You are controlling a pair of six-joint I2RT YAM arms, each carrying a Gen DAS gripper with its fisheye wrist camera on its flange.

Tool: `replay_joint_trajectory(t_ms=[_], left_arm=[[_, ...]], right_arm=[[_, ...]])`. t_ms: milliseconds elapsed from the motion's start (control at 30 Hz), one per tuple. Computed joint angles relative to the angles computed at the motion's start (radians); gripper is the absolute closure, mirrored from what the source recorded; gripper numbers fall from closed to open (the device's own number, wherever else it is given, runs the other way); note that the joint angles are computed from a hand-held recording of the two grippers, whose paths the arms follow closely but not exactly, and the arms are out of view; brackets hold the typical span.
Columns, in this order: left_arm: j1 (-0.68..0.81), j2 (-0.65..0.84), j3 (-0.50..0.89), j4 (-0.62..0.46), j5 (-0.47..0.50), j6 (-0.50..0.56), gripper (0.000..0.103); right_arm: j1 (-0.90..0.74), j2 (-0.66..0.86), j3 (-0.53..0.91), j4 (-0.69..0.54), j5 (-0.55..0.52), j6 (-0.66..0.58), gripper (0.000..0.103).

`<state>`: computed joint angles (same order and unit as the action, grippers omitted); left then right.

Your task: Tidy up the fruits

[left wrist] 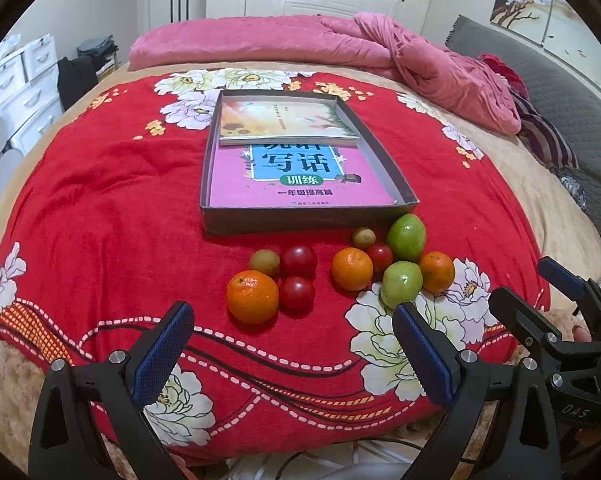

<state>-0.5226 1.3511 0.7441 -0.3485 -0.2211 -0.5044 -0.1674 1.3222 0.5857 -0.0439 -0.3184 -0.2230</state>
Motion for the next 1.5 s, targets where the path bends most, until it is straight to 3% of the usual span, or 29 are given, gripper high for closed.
replay_joint_trajectory(t_ms=[867, 1500], left_arm=[[0.004, -0.005, 0.003, -0.005, -0.006, 0.007, 0.004], [0.056, 0.030, -0.003, 0.009, 0.048, 0.011, 0.004]], right_arm=[[-0.003, -0.008, 0.001, -0.001, 0.008, -0.005, 0.000], [-0.008, 0.033, 0.018, 0.015, 0.017, -0.001, 0.000]])
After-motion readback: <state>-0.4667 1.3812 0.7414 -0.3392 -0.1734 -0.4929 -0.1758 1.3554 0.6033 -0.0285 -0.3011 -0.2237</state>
